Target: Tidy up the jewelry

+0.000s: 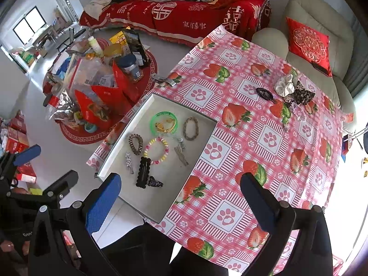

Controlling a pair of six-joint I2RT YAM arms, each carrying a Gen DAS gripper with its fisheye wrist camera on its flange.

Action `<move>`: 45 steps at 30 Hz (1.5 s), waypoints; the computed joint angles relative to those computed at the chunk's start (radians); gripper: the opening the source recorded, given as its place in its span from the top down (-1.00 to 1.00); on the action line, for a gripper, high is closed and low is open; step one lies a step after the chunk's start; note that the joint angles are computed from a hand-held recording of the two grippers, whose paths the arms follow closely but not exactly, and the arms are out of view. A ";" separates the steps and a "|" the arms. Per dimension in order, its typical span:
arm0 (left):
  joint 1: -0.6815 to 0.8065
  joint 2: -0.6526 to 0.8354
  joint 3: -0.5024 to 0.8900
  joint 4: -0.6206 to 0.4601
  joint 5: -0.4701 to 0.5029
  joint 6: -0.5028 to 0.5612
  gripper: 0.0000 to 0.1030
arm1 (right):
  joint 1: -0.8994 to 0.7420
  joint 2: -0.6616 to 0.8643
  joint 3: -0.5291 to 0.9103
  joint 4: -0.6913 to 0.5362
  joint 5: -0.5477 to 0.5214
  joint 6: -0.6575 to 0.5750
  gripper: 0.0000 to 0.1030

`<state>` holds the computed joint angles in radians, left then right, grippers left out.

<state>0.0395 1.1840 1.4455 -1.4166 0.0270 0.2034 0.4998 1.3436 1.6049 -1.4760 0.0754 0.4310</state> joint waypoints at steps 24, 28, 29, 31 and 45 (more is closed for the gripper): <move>-0.017 0.015 0.027 -0.012 -0.003 -0.009 -1.00 | 0.005 0.009 0.019 -0.008 0.001 0.007 -0.99; -0.031 0.020 0.025 -0.008 -0.007 -0.016 -1.00 | 0.004 0.010 0.016 -0.005 0.000 0.008 -0.99; -0.032 0.021 0.024 -0.007 -0.007 -0.017 -1.00 | 0.004 0.010 0.016 -0.005 0.000 0.009 -0.99; -0.033 0.021 0.025 -0.007 -0.007 -0.017 -1.00 | 0.004 0.010 0.018 -0.007 -0.001 0.009 -0.99; -0.038 0.024 0.027 -0.007 -0.009 -0.023 -1.00 | -0.001 0.010 0.015 -0.004 -0.003 0.001 -0.99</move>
<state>0.0018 1.2080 1.4728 -1.4239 0.0176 0.1807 0.4986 1.3531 1.6195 -1.4798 0.0723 0.4320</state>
